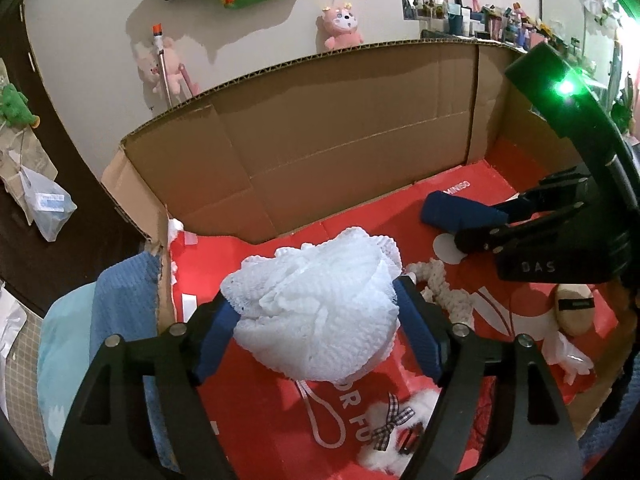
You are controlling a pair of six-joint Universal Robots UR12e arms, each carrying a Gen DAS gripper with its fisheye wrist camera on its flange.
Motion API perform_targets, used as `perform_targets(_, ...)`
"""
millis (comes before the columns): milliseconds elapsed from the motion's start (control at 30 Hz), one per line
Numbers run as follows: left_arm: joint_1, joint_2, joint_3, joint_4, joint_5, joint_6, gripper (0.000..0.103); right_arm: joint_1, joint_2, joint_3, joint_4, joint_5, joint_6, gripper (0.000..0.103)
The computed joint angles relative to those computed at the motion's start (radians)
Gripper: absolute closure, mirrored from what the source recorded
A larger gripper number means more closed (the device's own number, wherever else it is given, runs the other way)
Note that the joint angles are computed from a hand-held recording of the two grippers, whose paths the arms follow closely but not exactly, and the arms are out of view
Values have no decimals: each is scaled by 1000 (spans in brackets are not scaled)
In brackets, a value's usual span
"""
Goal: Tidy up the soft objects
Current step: 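Open both grippers to release the bath puff and blue cloth, then lift both grippers out of the box and move toward the red net and black item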
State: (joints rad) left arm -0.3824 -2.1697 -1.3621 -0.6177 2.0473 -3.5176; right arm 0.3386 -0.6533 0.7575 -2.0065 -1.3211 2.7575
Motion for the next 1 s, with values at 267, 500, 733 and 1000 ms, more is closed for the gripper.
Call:
perform_targets(267, 6, 14, -20, 39, -25, -19, 28, 7, -3, 10, -9, -8, 11, 55)
perform_targets(500, 11, 28, -38, 79, -49, -46, 27, 6, -21, 38, -29, -11, 20, 42)
perform_targets(733, 2, 39, -52, 135, -27, -36, 18, -1, -38, 49, -45, -8, 26, 36)
perform_targets(1000, -18, 67, -78, 202, 0, -48, 17, -15, -111, 163, -147, 16, 41, 33)
